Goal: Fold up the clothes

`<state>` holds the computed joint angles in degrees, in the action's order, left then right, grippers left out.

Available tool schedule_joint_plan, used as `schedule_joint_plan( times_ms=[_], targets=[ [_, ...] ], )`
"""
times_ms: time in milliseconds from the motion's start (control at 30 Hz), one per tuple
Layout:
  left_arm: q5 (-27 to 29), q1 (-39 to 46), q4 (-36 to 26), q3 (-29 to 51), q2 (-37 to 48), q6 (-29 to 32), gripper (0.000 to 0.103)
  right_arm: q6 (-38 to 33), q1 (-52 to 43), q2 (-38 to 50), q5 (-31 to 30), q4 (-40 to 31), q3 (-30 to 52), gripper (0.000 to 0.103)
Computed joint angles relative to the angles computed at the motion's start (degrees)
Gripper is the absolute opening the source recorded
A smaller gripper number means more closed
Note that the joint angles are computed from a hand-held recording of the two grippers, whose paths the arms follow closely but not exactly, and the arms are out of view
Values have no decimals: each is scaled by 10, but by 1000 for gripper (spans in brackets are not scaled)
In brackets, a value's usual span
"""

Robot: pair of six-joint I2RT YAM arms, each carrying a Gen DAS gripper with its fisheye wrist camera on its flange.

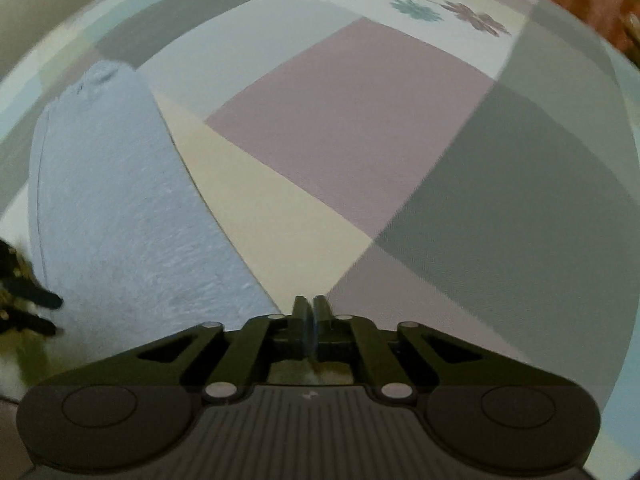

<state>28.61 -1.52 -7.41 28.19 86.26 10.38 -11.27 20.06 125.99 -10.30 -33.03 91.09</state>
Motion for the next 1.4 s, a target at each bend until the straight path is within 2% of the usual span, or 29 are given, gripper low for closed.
schedule_joint_plan(
  times_ms=[167,300,367,467,567,600,633,667,700,733,933,1033,1067,1133,1200,1233,1300,1400],
  targets=[
    [-16,-41,17,7,-19,1,20,76,5,-172,13,73,-193,25],
    [-75,-94,24,12,20,-1,20,165,25,-308,22,84,-352,29],
    [-86,-103,30,2,8,-9,23,226,43,-342,20,89,-416,31],
    [-102,-116,22,-6,-14,-33,27,305,75,-347,13,127,-492,32],
    [-137,-145,-5,-21,-68,-42,35,374,130,-386,65,171,-538,37],
    [-150,-157,-13,-26,-87,-44,45,396,147,-407,78,179,-551,39],
    [-160,-169,-16,-34,-105,-48,56,420,160,-434,78,187,-564,48],
    [-168,-182,-24,-42,-127,-58,60,447,177,-460,84,190,-577,62],
    [-177,-195,-33,-49,-148,-68,67,475,199,-490,97,185,-591,68],
    [-178,-205,-48,-53,-165,-79,70,496,224,-519,108,173,-603,70],
    [-199,-288,-125,-73,-249,-182,70,630,369,-616,157,119,-657,71],
    [-208,-322,-146,-81,-281,-212,70,696,432,-629,206,97,-665,71],
    [-208,-331,-148,-86,-293,-215,70,713,448,-628,224,88,-662,74],
    [-194,-330,-148,-97,-310,-209,71,757,477,-617,264,74,-660,82],
    [-173,-320,-149,-109,-323,-200,71,815,514,-588,300,73,-664,83],
    [-173,-320,-167,-106,-331,-197,71,842,532,-568,316,80,-666,83],
    [-161,-301,-201,-111,-376,-170,71,878,564,-522,345,106,-668,83],
    [-120,-242,-259,-114,-420,-104,71,905,590,-450,379,122,-645,90]
  ],
)
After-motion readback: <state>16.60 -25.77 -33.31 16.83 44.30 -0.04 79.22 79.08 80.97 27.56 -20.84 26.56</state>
